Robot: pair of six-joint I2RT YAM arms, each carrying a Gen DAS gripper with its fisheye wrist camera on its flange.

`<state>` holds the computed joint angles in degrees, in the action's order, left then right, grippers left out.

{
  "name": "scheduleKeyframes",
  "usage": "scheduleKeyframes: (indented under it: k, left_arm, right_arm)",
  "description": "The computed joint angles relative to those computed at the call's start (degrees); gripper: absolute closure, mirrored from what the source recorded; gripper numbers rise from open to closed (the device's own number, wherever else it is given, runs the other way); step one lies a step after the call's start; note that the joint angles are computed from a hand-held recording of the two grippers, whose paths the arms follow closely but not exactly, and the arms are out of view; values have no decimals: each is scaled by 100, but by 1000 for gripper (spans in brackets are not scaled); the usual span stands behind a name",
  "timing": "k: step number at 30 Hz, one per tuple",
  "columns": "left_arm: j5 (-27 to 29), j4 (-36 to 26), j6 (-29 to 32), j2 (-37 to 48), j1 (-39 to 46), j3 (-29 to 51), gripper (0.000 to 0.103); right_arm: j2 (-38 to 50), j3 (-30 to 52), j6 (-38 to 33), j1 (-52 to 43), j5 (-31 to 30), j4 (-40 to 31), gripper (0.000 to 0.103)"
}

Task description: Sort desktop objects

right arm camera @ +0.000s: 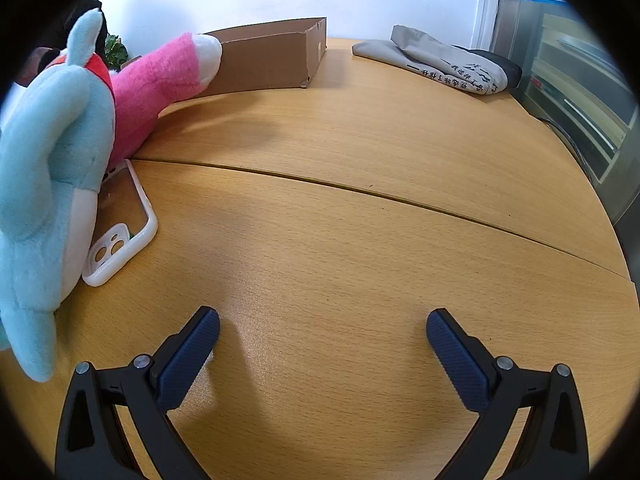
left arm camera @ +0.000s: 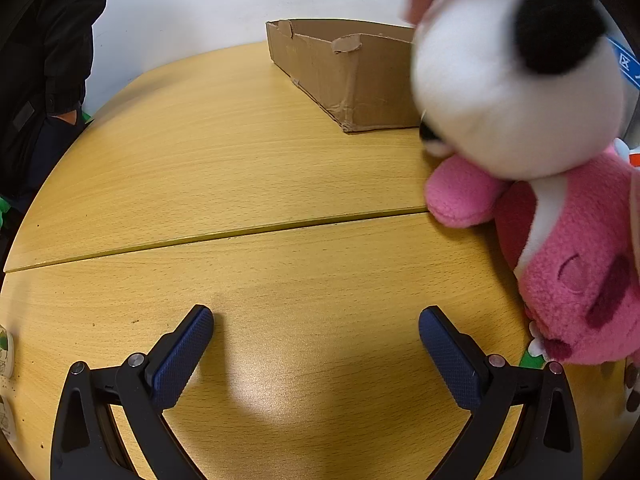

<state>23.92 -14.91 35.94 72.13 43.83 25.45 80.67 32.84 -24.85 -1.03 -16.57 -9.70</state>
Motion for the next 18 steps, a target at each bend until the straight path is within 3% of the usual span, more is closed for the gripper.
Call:
scheduleKeyframes:
  k: [18]
  left_arm:
    - [28, 22, 58, 59, 63, 13, 0]
  right_arm:
    - [24, 18, -12, -10, -8, 2, 0]
